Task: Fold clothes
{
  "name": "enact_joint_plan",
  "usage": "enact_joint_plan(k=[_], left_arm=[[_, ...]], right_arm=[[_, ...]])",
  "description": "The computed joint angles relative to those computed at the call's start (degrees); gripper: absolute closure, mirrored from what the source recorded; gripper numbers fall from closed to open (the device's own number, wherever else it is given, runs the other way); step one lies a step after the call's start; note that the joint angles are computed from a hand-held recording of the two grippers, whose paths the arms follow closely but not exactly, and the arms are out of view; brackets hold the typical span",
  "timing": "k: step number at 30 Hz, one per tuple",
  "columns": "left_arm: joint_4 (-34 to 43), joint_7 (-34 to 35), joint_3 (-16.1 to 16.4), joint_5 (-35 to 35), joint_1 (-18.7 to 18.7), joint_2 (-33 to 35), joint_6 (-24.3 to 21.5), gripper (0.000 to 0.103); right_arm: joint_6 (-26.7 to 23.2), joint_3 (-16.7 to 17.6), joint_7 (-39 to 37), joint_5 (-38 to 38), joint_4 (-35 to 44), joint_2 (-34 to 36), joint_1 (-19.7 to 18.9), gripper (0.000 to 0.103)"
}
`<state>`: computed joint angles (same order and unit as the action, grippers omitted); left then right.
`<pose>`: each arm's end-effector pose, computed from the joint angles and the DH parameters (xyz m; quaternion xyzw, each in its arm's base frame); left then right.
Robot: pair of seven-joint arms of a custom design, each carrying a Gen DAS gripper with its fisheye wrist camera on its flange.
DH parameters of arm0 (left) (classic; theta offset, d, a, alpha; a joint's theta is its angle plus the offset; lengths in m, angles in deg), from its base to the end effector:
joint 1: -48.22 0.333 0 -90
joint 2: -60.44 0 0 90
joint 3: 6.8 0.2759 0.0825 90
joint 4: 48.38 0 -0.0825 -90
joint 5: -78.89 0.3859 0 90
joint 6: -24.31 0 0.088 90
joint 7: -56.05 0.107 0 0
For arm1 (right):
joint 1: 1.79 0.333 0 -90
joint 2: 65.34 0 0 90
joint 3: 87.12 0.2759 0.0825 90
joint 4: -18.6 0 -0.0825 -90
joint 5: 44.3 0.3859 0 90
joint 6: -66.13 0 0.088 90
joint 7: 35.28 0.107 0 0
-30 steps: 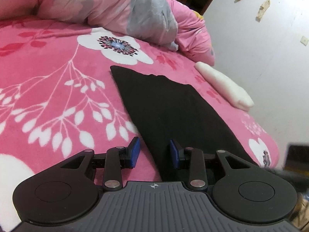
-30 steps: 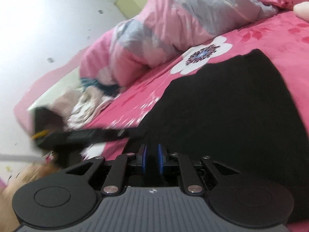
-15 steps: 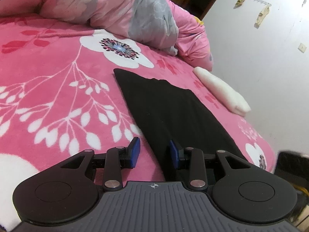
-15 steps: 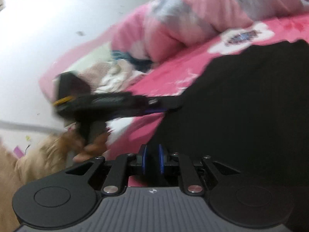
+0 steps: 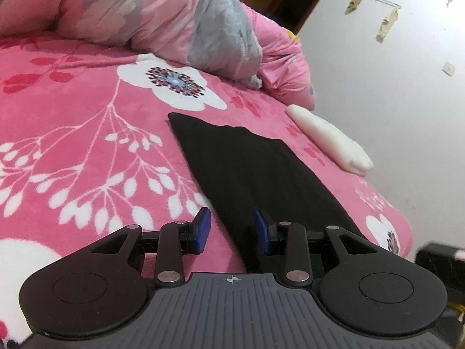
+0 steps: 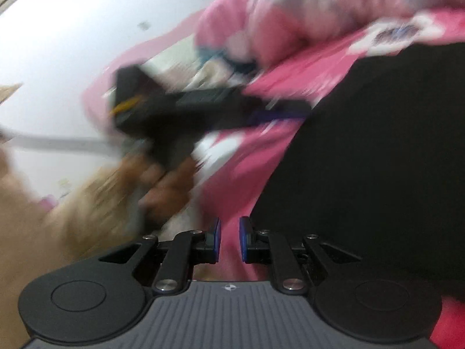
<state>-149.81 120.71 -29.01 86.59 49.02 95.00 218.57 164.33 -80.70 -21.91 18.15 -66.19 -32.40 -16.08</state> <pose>0.6516 -0.2238 0.3387 -0.6399 0.5742 -0.4933 0.1323 0.6745 -0.0217 0.3343 -0.7821 0.3116 0.1687 0.5126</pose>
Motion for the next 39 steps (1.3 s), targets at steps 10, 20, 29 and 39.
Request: enact_joint_plan(k=[10, 20, 29, 39], left_arm=[[-2.35, 2.31, -6.85, 5.01, 5.04, 0.07, -0.98, 0.067], [-4.95, 1.9, -4.19, 4.04, 3.45, -2.69, 1.04, 0.067], [4.1, 3.56, -3.1, 3.62, 0.55, 3.71, -1.09, 0.067], [3.6, 1.75, -10.76, 8.03, 8.56, 6.75, 1.99, 0.067]], right_arm=[[17.6, -0.82, 9.81, 14.93, -4.74, -2.13, -1.94, 0.09], [32.44, -5.0, 9.17, 29.48, -19.29, -14.41, -1.65, 0.089], [32.85, -2.14, 22.66, 16.43, -3.55, -2.84, 2.92, 0.094], [36.59, 0.31, 29.71, 13.12, 4.49, 0.78, 0.29, 0.09]])
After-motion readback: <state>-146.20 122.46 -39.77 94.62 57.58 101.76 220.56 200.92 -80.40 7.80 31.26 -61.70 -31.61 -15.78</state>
